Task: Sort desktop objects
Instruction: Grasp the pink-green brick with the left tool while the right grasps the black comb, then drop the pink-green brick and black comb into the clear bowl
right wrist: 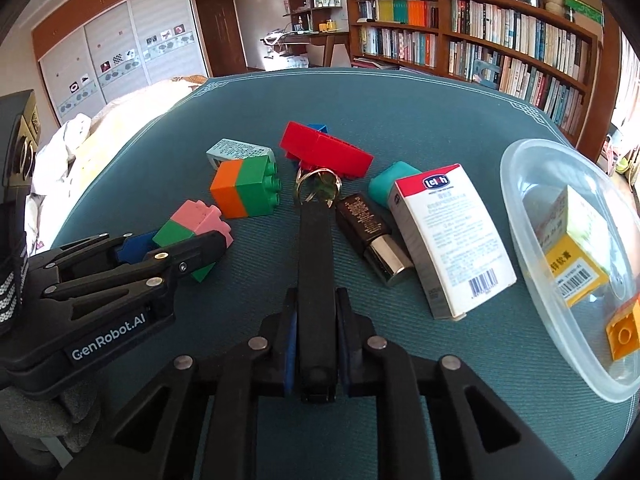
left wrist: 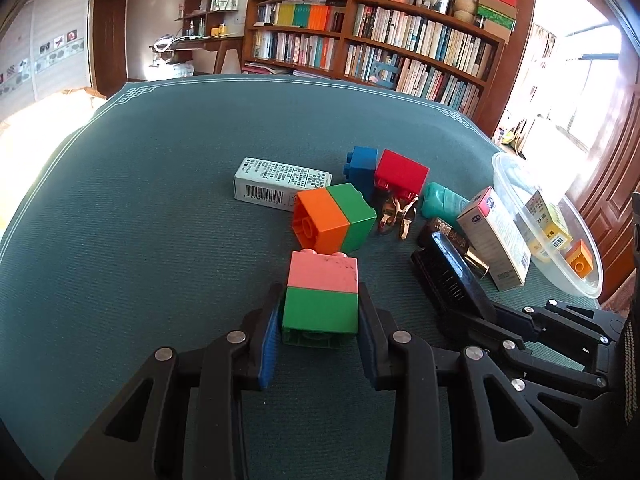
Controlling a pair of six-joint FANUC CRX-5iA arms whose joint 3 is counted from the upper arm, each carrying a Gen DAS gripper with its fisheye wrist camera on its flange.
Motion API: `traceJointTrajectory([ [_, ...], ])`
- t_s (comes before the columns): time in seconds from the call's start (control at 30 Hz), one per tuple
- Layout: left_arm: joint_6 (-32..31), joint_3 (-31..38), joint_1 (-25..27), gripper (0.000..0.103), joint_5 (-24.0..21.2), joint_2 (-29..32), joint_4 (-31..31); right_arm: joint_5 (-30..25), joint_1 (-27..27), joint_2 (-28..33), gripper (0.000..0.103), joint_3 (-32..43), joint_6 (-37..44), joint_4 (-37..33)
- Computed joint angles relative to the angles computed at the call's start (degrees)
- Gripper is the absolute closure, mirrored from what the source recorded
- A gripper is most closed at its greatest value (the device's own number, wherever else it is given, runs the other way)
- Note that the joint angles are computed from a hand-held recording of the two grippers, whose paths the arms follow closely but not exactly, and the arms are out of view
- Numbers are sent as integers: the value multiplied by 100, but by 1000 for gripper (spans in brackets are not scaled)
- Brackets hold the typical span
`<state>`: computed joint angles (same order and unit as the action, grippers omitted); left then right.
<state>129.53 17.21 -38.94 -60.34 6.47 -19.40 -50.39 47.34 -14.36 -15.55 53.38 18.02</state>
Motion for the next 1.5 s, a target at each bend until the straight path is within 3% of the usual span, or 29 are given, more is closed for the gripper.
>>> traceJointTrajectory([
  [0.27, -31, 111, -121, 67, 33, 13, -35, 195, 69, -529, 85, -266, -337, 169],
  [0.57, -217, 473, -294, 67, -23, 191, -20, 239, -81, -939, 85, -575, -1206, 1003],
  [0.97, -714, 1290, -513, 67, -12, 700, 217, 268, -971, -1174, 85, -778, -1707, 1456],
  [1.5, -1680, 3093, -643, 67, -119, 2076, 1282, 382, -2126, -967, 84, -580, -1117, 851],
])
